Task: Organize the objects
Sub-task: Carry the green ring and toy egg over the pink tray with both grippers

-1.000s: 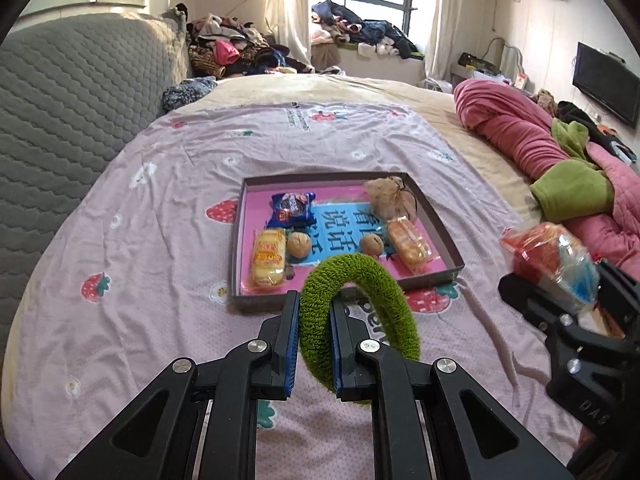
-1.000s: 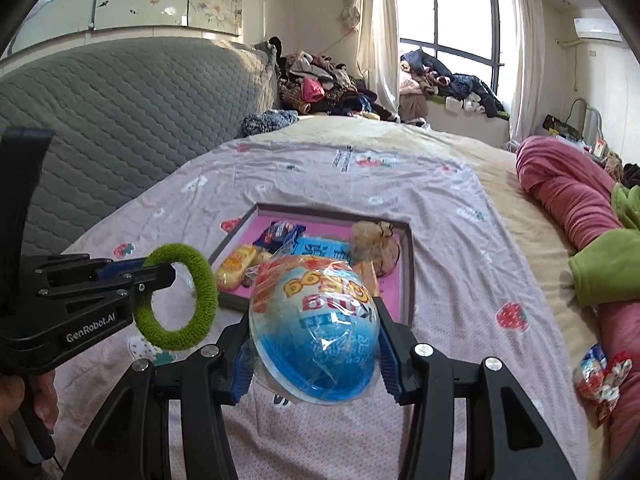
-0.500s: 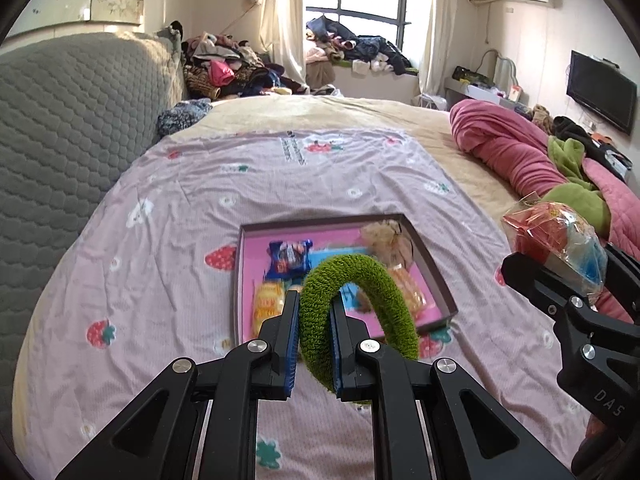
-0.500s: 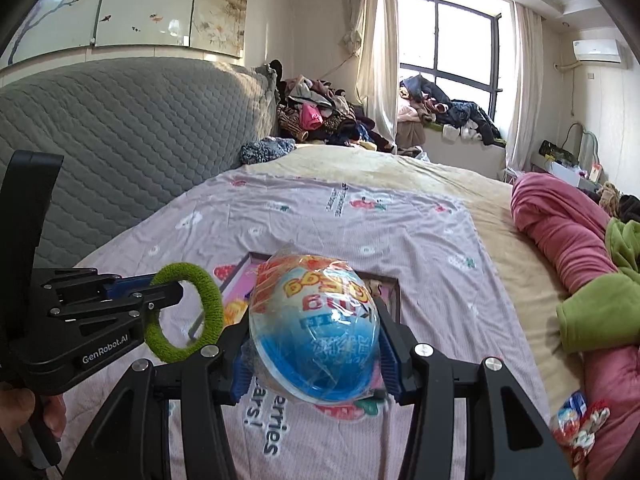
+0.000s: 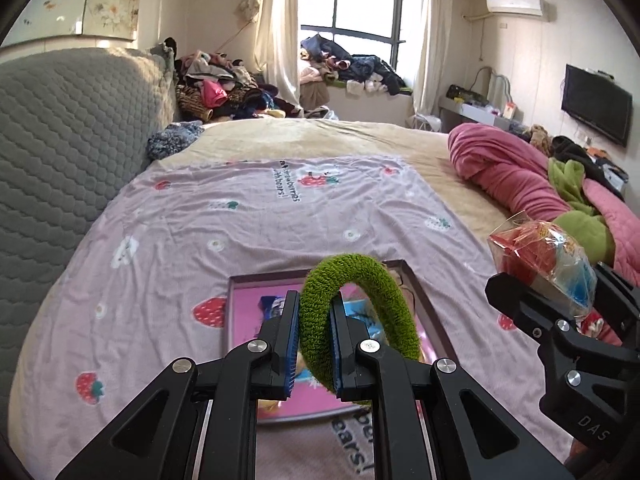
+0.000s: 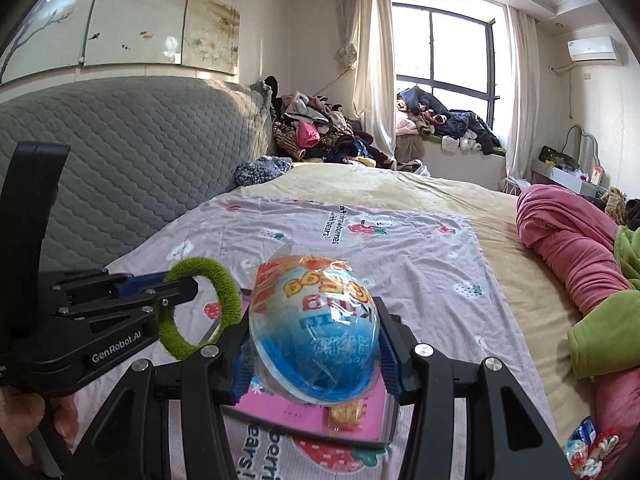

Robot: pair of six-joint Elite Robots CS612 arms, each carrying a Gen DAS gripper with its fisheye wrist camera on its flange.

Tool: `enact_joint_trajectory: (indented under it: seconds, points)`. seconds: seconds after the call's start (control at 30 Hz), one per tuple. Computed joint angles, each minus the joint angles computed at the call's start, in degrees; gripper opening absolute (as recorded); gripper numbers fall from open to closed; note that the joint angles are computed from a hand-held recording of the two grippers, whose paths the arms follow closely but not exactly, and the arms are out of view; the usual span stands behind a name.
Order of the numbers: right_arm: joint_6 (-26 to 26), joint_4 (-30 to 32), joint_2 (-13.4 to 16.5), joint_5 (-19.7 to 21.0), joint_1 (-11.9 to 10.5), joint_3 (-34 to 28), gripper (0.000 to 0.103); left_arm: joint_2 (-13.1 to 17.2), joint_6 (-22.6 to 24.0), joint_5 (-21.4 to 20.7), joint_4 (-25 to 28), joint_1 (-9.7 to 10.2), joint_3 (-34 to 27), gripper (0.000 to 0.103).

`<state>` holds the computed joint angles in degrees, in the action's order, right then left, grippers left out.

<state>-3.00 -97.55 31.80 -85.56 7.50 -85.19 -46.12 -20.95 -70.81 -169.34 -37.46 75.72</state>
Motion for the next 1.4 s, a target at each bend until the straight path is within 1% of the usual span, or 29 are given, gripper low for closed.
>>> enact_joint_trajectory:
  seconds: [0.1, 0.2, 0.3, 0.37, 0.5, 0.6, 0.73, 0.83, 1.0, 1.07, 1.23, 1.4]
  points:
    - [0.13, -0.94, 0.06, -0.06, -0.21, 0.96, 0.051, 1.85, -1.13, -1.80, 1.07, 0.62, -2.19, 0.014]
    - [0.00, -2.13, 0.32, -0.80, -0.26, 1.92, 0.051, 3.64, -1.21, -2.76, 1.24, 0.98, -4.03, 0.014]
    - [0.21, -3.23, 0.56, -0.90, -0.30, 2.87, 0.051, 5.41, -1.48, -4.17, 0.99, 1.39, -5.64, 0.014]
    - [0.76, -3.95, 0.75, -0.53, -0.33, 3.57, 0.051, 6.44, -1.80, -5.88, -0.12, 1.73, -6.14, 0.014]
    - [2.29, -5.54, 1.28, 0.31, -0.42, 5.06, 0.051, 8.12, -1.93, -6.72, 0.16, 2.07, -6.99, 0.014]
    - [2.27, -6.16, 1.59, 0.39, -0.45, 6.01, 0.051, 9.21, -1.95, -7.09, 0.08, 2.37, -7.68, 0.014]
    - [2.19, -7.04, 2.17, 1.02, -0.65, 6.77, 0.051, 10.31, -1.78, -7.45, 1.28, 2.55, -8.59, 0.014]
    - [1.68, -7.42, 1.86, 0.94, -0.63, 8.36, 0.051, 11.00, -1.63, -7.65, 3.10, 2.58, -9.35, 0.014]
    - [0.66, -7.57, 1.47, 0.72, -0.59, 10.13, 0.051, 11.79, -1.86, -8.79, 3.76, 2.95, -10.02, 0.014]
    - [0.41, -7.54, 1.38, 0.72, -0.51, 10.52, 0.051, 12.02, -2.42, -8.90, 4.86, 3.03, -10.37, 0.014]
    - [-0.37, -6.68, 1.08, 1.12, -0.52, 11.60, 0.051, 12.29, -2.29, -9.04, 5.65, 3.05, -10.66, 0.014]
    - [-1.01, -6.13, 0.55, 0.54, -0.38, 13.06, 0.051, 12.64, -2.18, -9.61, 6.89, 3.14, -11.12, 0.014]
